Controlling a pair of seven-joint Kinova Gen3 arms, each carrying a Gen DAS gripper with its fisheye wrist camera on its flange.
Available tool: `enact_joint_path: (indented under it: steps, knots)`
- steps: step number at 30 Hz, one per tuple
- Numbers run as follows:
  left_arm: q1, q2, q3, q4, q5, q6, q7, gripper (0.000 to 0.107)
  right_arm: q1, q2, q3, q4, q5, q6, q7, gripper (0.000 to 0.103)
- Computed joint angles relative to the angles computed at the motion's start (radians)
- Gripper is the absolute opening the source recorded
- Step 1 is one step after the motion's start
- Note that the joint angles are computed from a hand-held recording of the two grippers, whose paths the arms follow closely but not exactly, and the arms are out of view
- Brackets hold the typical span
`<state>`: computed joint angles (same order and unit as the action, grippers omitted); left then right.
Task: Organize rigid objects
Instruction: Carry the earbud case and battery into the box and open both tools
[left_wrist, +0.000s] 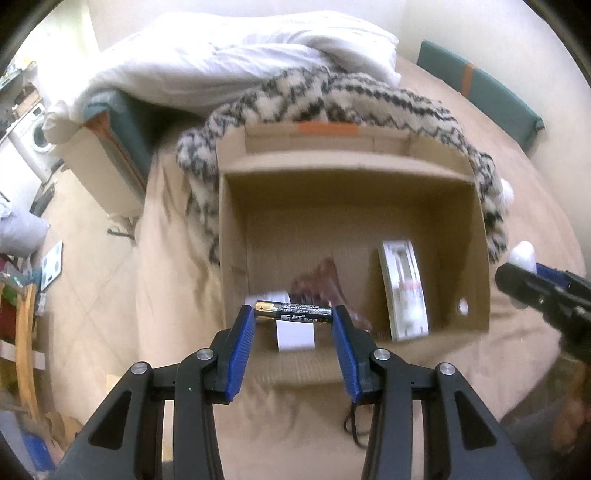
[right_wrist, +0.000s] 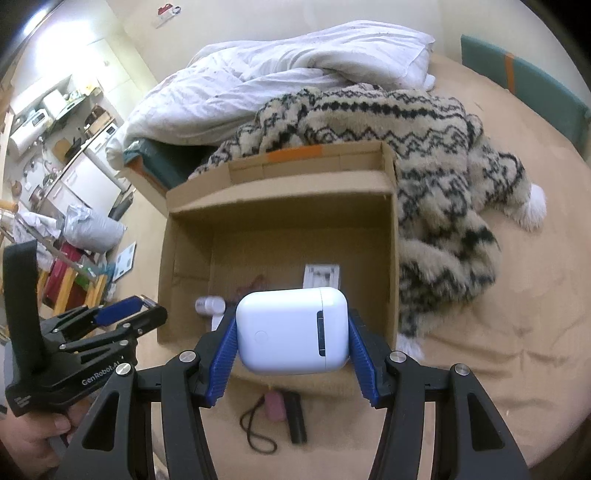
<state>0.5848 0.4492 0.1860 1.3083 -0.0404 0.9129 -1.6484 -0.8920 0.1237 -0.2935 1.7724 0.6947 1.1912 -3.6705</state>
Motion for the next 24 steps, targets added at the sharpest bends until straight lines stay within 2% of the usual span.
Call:
enact_joint_path:
  steps: [5,10,14,24]
  knots:
    - [0.046,0.077,-0.018,-0.105,-0.040,0.014,0.023,0.039,0.064,0.016,0.037,0.028,-0.018,-0.092,0.058,0.059]
    - [0.063,0.135,-0.032,-0.099,-0.047,-0.023,0.048,0.039,0.098,0.053,0.061,0.069,-0.068,-0.212,0.084,0.059]
    - [0.077,0.178,-0.040,-0.125,-0.060,0.002,0.060,0.039,0.089,0.090,0.082,0.047,-0.085,-0.190,0.135,0.059]
    - [0.095,0.195,-0.056,-0.138,-0.084,0.000,0.089,0.039,0.096,0.104,0.115,0.063,-0.104,-0.249,0.154,0.059]
